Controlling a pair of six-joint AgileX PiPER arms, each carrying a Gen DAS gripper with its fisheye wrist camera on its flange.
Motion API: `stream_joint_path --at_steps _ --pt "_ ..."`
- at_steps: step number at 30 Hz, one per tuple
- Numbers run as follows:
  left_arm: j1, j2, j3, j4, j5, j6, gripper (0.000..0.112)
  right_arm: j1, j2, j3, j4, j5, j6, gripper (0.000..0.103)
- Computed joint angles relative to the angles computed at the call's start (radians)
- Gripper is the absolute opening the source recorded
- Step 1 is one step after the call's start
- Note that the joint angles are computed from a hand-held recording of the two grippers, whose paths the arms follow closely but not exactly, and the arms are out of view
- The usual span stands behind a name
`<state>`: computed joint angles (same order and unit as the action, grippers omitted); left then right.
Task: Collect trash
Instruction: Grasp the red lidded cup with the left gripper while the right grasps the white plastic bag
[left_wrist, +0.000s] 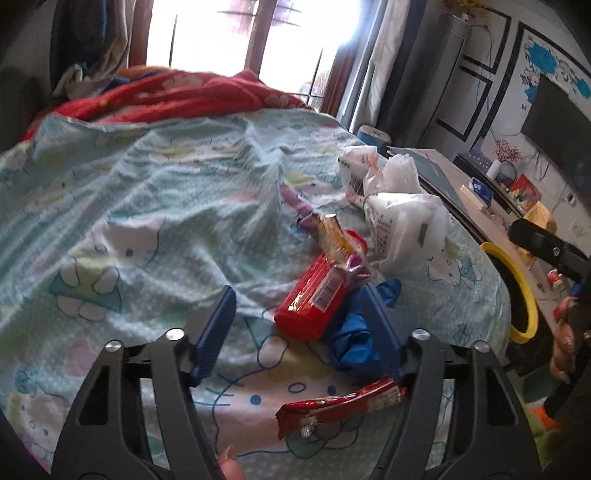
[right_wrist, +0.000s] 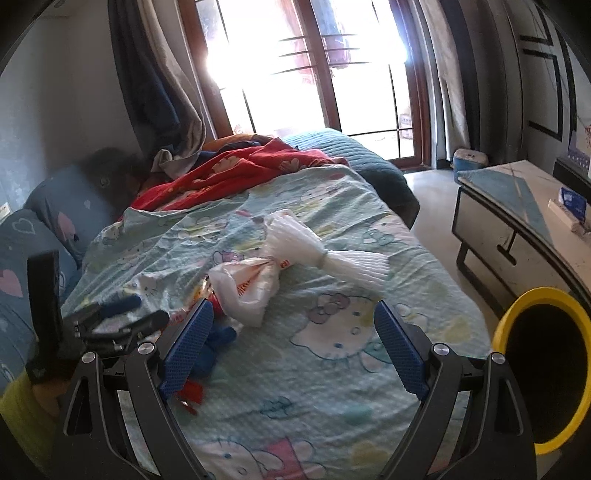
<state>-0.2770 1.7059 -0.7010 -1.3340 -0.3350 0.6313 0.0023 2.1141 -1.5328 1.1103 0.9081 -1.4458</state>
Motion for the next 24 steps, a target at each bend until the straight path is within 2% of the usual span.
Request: stream_joint_path --at_steps 3,5,12,15,17,19,22,24 --pt "0.024 0.009 0.007 0.095 0.030 -0.092 0.044 0.025 0.004 0.001 -0.004 -0.016 0.011 0.086" --pt "0.040 0.021 0.001 0.160 0.056 -0.145 0.041 0.041 0.009 0.001 -0.008 -0.024 0.012 0.086" --pt "0.080 0.069 -0.029 0.360 0.120 -0.307 0.041 0.105 0.034 -0.018 -0.048 -0.034 0.041 0.075" --pt "0.095 0.083 -0.031 0.509 0.135 -0.450 0.041 0.133 0.046 -0.025 -0.063 -0.045 0.049 0.066" --pt "0.104 0.091 -0.033 0.590 0.142 -0.523 0.041 0.155 0.058 -0.036 -0.087 -0.055 0.064 0.053" --pt "0.110 0.096 -0.030 0.676 0.141 -0.607 0.041 0.177 0.071 -0.045 -0.112 -0.069 0.076 0.047" --pt "0.114 0.098 -0.022 0.770 0.134 -0.700 0.038 0.199 0.086 -0.050 -0.124 -0.093 0.092 0.047" --pt "0.113 0.098 -0.021 0.777 0.130 -0.707 0.037 0.210 0.102 -0.062 -0.138 -0.110 0.114 0.047"
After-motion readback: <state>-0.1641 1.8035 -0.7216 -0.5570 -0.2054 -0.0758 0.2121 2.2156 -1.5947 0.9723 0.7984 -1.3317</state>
